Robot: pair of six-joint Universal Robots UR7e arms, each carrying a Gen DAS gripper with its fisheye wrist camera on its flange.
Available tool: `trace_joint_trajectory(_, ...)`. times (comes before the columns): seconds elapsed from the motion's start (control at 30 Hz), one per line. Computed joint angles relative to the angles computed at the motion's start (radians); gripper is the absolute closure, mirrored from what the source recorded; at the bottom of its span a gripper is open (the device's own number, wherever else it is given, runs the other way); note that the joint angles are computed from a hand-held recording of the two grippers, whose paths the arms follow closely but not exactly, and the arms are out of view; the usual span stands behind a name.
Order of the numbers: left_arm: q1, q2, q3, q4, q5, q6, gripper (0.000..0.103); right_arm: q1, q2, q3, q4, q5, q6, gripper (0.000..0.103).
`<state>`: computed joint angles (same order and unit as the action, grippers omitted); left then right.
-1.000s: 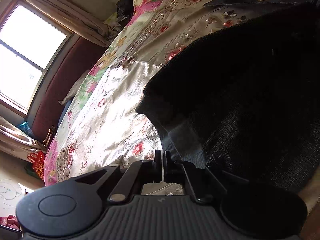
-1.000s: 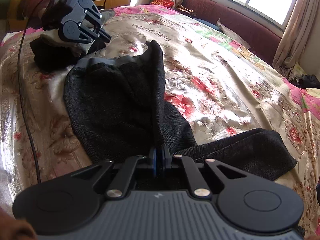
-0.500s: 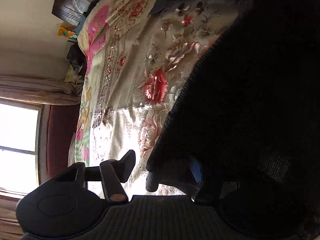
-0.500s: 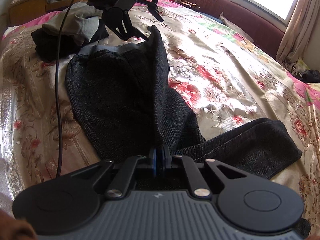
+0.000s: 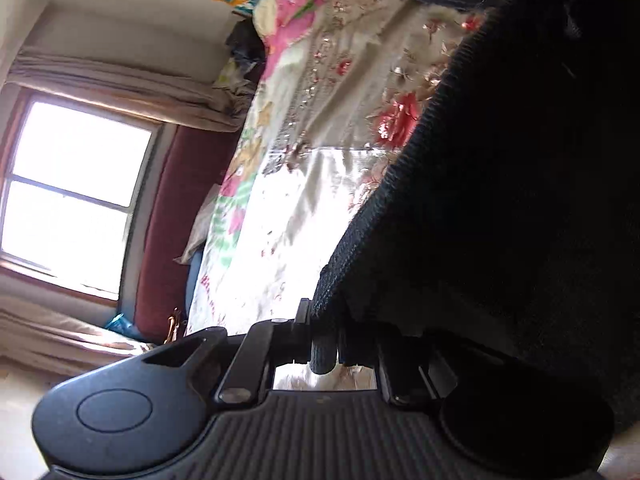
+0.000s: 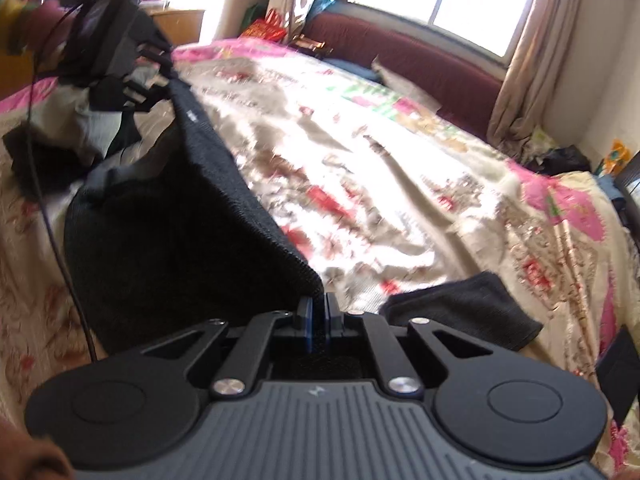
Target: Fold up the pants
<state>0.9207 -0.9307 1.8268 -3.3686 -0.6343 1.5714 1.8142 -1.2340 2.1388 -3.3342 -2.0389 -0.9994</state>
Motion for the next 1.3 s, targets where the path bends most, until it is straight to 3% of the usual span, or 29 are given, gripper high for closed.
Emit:
trace_joint_trajectory(0.13, -0.037, -0.063, 0.240, -0.254, 0.028, 0.016, 0.075, 0.004, -0.009, 0.117, -0.057, -0.032, 0.004, 0.098)
trace_joint_trajectory(0.23, -0.028, -0.020, 0.359, -0.421, 0.075, 0.040, 0.074, -0.028, 0.062, 0.175, -0.128, -0.051, 0.029, 0.097)
trace_joint_trajectory(0.3, -0.016, 0.004, 0.413, -0.463, 0.100, 0.035, 0.074, -0.037, 0.128, 0.195, -0.195, -0.076, 0.009, 0.097)
trace_joint_trajectory(0.4, -0.010, 0.046, 0.442, -0.574, 0.106, 0.069, 0.075, -0.031, 0.180, 0.200, -0.256, -0.125, -0.044, 0.095)
trace_joint_trajectory(0.57, -0.008, 0.070, 0.385, -0.612, 0.097, -0.006, 0.072, -0.019, 0.177, 0.191, -0.278, -0.130, -0.045, 0.094)
trace_joint_trajectory(0.63, 0.007, 0.092, 0.371, -0.680, 0.086, 0.040, 0.071, -0.010, 0.214, 0.173, -0.344, -0.137, -0.070, 0.094)
trace_joint_trajectory(0.7, 0.008, 0.121, 0.363, -0.758, 0.088, 0.110, 0.071, -0.003, 0.220, 0.151, -0.318, -0.142, -0.020, 0.096)
trace_joint_trajectory(0.73, 0.007, 0.122, 0.363, -0.764, 0.085, 0.112, 0.071, 0.000, 0.218, 0.146, -0.315, -0.140, 0.000, 0.097)
trace_joint_trajectory(0.87, 0.007, 0.090, 0.408, -0.766, 0.083, 0.152, 0.068, -0.009, 0.228, 0.156, -0.320, -0.154, -0.052, 0.096)
trace_joint_trajectory(0.93, -0.003, 0.113, 0.432, -0.820, 0.119, 0.177, 0.068, -0.016, 0.241, 0.172, -0.354, -0.173, -0.083, 0.095)
trace_joint_trajectory(1.03, -0.023, 0.084, 0.452, -0.770, 0.192, 0.069, 0.068, -0.019, 0.211, 0.191, -0.311, -0.192, -0.047, 0.077)
trace_joint_trajectory(1.2, -0.099, -0.011, 0.540, -0.628, 0.296, -0.140, 0.068, 0.004, 0.100, 0.242, -0.242, -0.190, 0.053, 0.077)
trace_joint_trajectory(1.3, -0.170, -0.074, 0.591, -0.489, 0.330, -0.333, 0.068, 0.003, 0.033, 0.241, -0.202, -0.172, 0.136, 0.076)
